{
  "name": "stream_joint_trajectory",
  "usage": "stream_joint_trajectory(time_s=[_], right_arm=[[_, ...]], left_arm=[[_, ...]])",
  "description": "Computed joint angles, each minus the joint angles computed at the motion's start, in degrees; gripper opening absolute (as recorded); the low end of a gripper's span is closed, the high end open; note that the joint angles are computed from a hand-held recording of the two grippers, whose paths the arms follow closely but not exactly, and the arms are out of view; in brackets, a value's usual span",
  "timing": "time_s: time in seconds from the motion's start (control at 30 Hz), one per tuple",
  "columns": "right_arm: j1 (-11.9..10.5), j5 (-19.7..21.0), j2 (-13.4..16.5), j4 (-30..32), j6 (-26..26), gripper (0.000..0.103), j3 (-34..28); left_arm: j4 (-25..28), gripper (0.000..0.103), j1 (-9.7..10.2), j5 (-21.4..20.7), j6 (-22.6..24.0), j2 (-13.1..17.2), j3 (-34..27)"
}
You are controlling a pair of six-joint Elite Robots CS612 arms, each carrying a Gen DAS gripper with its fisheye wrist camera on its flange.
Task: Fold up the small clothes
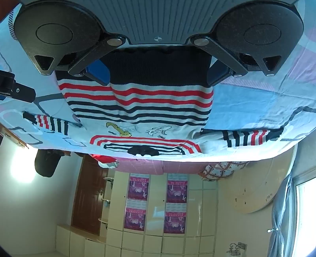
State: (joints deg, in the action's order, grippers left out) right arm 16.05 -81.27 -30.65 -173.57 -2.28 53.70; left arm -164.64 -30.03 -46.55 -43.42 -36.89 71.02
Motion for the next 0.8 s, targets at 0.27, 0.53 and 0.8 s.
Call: stream_joint_trajectory(time_s=[0.27,0.53,0.8], right_arm=[[0.02,-0.04,-0.03,0.06,0.22,0.103,-0.08],[-0.06,-0.13,0.10,0.06,0.31,0.103,-0.41],[-0.13,-0.06,0.04,-0.09,0.19,0.103,-0.24]], left_arm=[[-0.18,0.103,0.04,0.12,0.53,-0.03,0.12],[-0.49,0.103,0.02,0.32,0.76,-0.16,0.29],[-0.76,0.103,0.16,0.20,0.78,-0.35,0.54]])
